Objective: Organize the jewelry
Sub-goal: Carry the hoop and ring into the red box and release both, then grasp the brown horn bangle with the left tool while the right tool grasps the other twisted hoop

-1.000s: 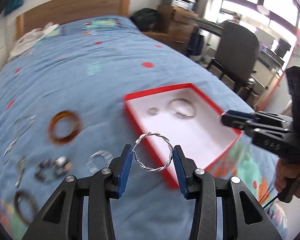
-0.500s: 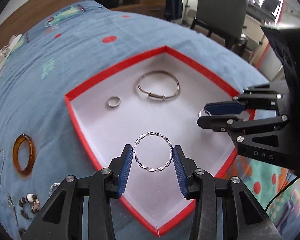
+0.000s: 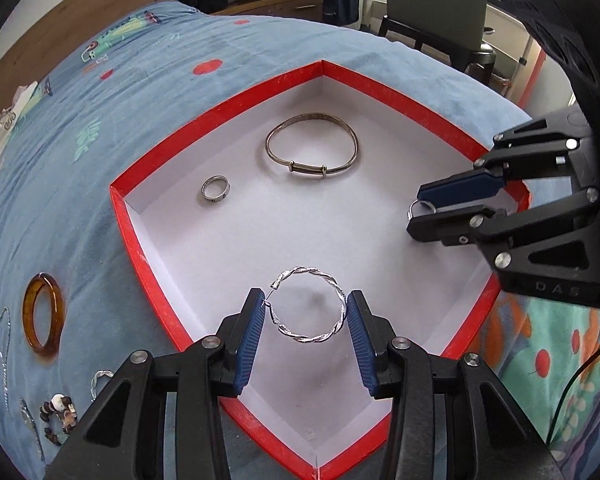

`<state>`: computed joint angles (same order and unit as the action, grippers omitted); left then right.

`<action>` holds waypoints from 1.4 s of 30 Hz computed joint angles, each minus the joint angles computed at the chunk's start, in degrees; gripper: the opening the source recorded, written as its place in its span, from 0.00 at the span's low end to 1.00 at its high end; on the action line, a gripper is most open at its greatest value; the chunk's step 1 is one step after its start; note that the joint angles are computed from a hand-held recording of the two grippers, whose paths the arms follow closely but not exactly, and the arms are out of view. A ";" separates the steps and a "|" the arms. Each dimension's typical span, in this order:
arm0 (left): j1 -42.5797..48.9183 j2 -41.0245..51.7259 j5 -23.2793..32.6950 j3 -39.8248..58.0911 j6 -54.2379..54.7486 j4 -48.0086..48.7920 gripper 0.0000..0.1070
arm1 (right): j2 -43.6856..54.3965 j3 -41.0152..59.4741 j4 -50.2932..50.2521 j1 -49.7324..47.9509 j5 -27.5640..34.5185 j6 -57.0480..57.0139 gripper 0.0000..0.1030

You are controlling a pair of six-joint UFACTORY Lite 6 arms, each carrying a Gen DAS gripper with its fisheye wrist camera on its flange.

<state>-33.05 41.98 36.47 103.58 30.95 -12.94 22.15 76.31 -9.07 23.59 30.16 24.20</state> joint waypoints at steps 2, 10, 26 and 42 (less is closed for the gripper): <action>-0.17 -0.11 -0.36 -0.24 -0.18 0.45 0.39 | 0.37 0.69 -0.62 -0.06 0.97 0.36 0.20; -0.60 -1.26 -0.99 -1.17 -0.33 1.10 0.50 | -1.24 -0.45 -1.78 0.04 3.34 1.48 0.24; 11.64 -31.89 -1.48 -27.46 10.47 -9.08 0.66 | -14.47 -1.95 -9.57 10.89 11.48 18.85 0.32; 59.89 -39.51 6.43 -37.82 49.48 -29.67 0.85 | 11.37 34.80 -19.71 31.20 18.39 39.77 0.33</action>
